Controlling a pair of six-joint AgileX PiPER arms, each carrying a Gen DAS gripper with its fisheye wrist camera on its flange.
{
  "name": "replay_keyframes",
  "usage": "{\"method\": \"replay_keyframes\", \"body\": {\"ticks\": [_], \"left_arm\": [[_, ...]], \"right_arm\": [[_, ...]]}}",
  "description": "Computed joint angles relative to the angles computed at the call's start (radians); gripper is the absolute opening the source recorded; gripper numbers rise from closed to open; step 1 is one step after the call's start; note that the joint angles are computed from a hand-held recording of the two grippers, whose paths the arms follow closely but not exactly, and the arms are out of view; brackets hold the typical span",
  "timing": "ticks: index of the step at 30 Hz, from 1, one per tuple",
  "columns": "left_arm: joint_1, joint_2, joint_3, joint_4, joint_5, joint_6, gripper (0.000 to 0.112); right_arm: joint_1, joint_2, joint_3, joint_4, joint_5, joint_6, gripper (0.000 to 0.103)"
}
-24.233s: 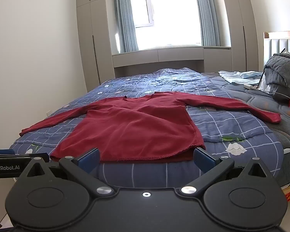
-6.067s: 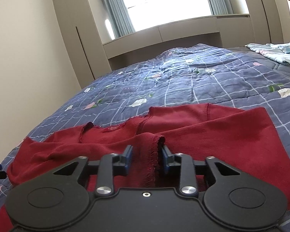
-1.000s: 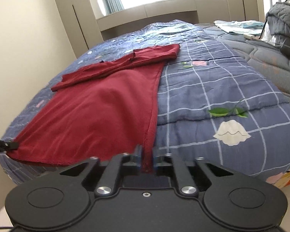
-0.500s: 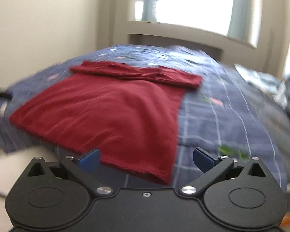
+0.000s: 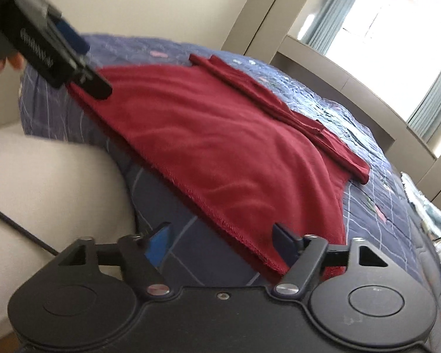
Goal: Fold small clothes
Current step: 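Grasp the hem corners again with both grippers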
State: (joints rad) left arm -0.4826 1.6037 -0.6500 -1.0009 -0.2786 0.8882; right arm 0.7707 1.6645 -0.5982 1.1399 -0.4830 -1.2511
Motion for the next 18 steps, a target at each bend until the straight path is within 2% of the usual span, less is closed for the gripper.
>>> {"method": "replay_keyframes", "body": {"ticks": [3, 4, 7, 9, 10, 12, 16, 18], "left_arm": [[-0.017, 0.006, -0.007, -0.022, 0.006, 0.017, 0.103], [-0.016, 0.010, -0.011, -0.019, 0.010, 0.014, 0.103], [-0.018, 0.007, -0.009, -0.022, 0.016, 0.014, 0.103], [-0.018, -0.001, -0.002, -0.003, 0.019, -0.003, 0.103], [-0.008, 0.001, -0.004, 0.032, 0.029, -0.029, 0.103], [-0.005, -0.005, 0.007, 0.116, 0.034, -0.102, 0.103], [-0.016, -0.001, 0.011, 0.294, 0.045, -0.265, 0.103], [-0.042, 0.013, 0.002, 0.295, 0.030, -0.251, 0.103]], "right_arm": [[0.014, 0.037, -0.011, 0.012, -0.048, -0.031, 0.054], [0.011, 0.041, -0.011, -0.005, -0.049, -0.018, 0.052], [-0.014, 0.031, -0.009, -0.050, -0.015, 0.023, 0.045], [-0.035, 0.016, -0.008, -0.080, 0.012, 0.055, 0.035], [-0.047, 0.008, -0.012, -0.094, 0.032, 0.071, 0.031], [-0.068, -0.009, -0.021, -0.103, 0.067, 0.090, 0.015], [-0.143, -0.062, -0.051, -0.159, 0.196, 0.186, 0.010], [-0.188, -0.086, -0.070, -0.239, 0.268, 0.288, 0.009]]}}
